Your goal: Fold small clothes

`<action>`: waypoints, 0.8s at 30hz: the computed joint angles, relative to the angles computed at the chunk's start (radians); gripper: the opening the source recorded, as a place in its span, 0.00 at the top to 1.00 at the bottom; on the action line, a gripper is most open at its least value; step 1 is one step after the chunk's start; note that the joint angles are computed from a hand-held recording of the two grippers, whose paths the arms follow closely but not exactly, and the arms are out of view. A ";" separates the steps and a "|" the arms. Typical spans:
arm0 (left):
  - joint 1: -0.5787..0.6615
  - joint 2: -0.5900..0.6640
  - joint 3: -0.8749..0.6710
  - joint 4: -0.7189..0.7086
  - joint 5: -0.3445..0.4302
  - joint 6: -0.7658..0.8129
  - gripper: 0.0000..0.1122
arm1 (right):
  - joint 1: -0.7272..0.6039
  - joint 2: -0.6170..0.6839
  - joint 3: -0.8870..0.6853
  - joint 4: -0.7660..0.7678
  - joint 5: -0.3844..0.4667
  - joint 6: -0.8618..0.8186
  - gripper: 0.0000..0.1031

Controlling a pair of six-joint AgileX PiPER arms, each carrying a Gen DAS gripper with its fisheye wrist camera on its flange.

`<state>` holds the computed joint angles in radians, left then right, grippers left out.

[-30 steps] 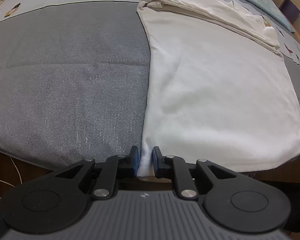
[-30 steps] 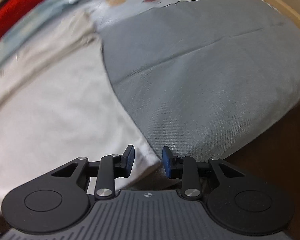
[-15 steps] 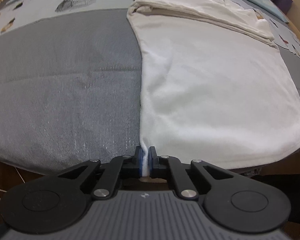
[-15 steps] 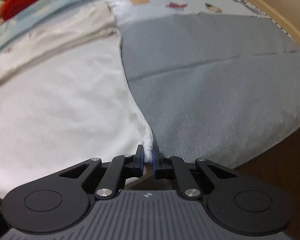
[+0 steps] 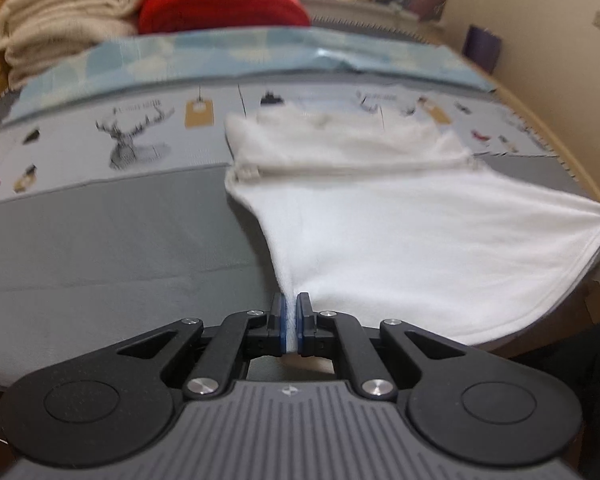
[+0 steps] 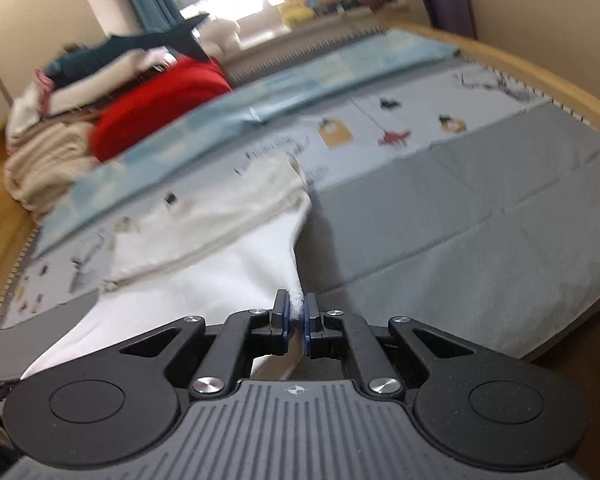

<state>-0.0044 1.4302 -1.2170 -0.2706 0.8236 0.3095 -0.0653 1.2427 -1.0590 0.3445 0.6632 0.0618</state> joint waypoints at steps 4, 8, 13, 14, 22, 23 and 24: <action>0.189 -0.114 -0.012 -0.214 0.197 0.199 0.96 | -0.146 -0.124 -0.004 0.159 0.181 -0.160 0.94; 0.309 -0.110 -0.037 -0.296 0.320 0.243 0.96 | -0.303 -0.188 -0.012 0.302 0.317 -0.275 0.94; 0.210 0.092 -0.164 -0.250 0.176 0.149 0.96 | -0.173 -0.022 -0.062 0.179 0.189 -0.183 0.94; 0.189 0.161 -0.216 -0.235 0.149 0.120 0.96 | -0.148 0.037 -0.084 0.167 0.150 -0.161 0.94; 0.098 0.795 -0.840 0.000 0.167 -0.278 0.96 | 0.012 0.622 -0.502 -0.109 0.040 0.123 0.94; 0.112 0.857 -0.925 0.001 0.221 -0.342 0.96 | 0.020 0.669 -0.542 -0.136 0.037 0.153 0.93; 0.135 0.904 -0.999 -0.039 0.283 -0.383 0.96 | 0.024 0.705 -0.563 -0.151 0.024 0.177 0.92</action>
